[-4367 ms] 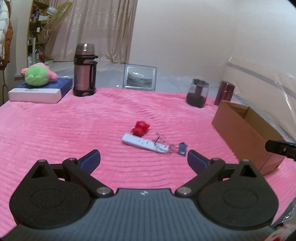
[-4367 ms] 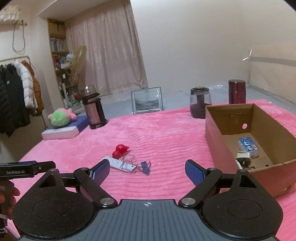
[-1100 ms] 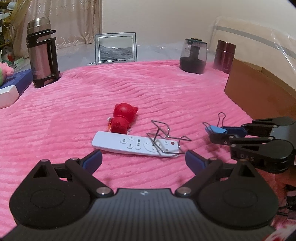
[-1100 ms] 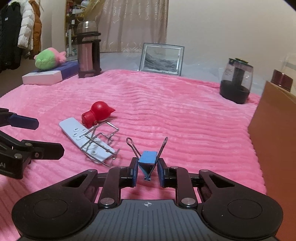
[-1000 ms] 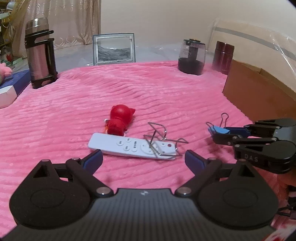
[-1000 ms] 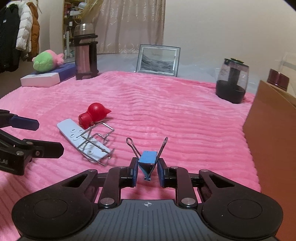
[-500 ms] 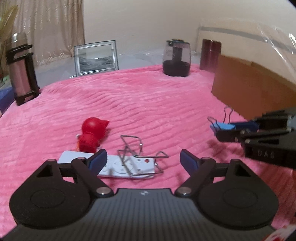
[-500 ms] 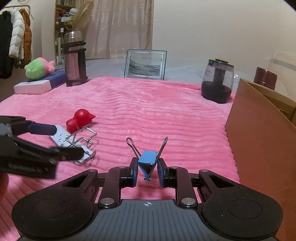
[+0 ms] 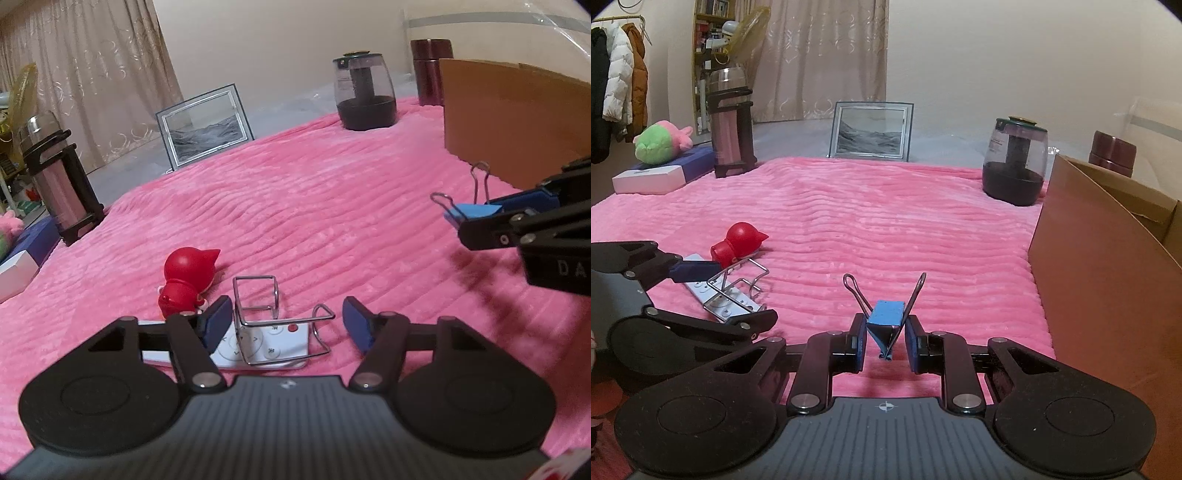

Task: Organize rigid objects
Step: 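Grasp the wire clip holder with the left tool while the right tool holds the binder clip, then carry the wire holder and binder clip over the cardboard box with both tools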

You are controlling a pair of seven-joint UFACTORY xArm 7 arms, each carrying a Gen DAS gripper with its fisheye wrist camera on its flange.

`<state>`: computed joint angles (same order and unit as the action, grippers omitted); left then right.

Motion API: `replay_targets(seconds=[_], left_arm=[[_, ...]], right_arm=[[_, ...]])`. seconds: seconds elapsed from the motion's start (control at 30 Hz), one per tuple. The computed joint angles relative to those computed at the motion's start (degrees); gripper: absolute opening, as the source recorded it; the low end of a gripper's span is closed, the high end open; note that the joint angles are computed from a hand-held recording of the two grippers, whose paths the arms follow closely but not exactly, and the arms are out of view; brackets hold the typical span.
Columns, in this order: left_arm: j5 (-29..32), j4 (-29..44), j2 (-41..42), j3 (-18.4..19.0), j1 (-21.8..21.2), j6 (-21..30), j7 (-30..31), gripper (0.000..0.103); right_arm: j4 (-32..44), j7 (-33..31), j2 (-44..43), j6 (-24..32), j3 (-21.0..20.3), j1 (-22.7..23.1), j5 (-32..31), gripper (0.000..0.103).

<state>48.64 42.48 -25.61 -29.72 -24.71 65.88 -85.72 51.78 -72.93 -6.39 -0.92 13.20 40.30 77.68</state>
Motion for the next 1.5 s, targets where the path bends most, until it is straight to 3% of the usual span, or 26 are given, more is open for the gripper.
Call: replay_targets(seconds=[0.33, 0.63, 0.83, 1.23, 1.5], left_arm=[[1.01, 0.19, 0.75, 0.11, -0.73, 1.40, -1.02, 0.055], [-1.35, -4.07, -5.89, -0.01, -0.44, -3.19, -4.33, 0.051], [-2.21, -4.99, -9.21, -2.23, 1.35, -4.97, -4.62, 0.050], [-7.81, -4.01, -13.00, -4.44, 3.05, -6.65, -0.53, 0.050], [-10.34, 1.19, -14.04, -5.39, 5.14, -6.73, 4.96, 0.050]], right_arm=[[0.19, -1.80, -0.01, 0.03, 0.39, -0.46, 1.49, 0.018], [0.16, -2.37, -0.01, 0.11, 0.59, -0.32, 2.03, 0.018], [-0.07, -1.04, -0.23, 0.20, 0.72, -0.29, 0.77, 0.018], [-3.10, 7.05, -4.64, 1.68, -1.87, 2.16, -7.21, 0.018], [-4.76, 16.76, -11.95, 4.97, -5.18, 3.76, -15.67, 0.018]])
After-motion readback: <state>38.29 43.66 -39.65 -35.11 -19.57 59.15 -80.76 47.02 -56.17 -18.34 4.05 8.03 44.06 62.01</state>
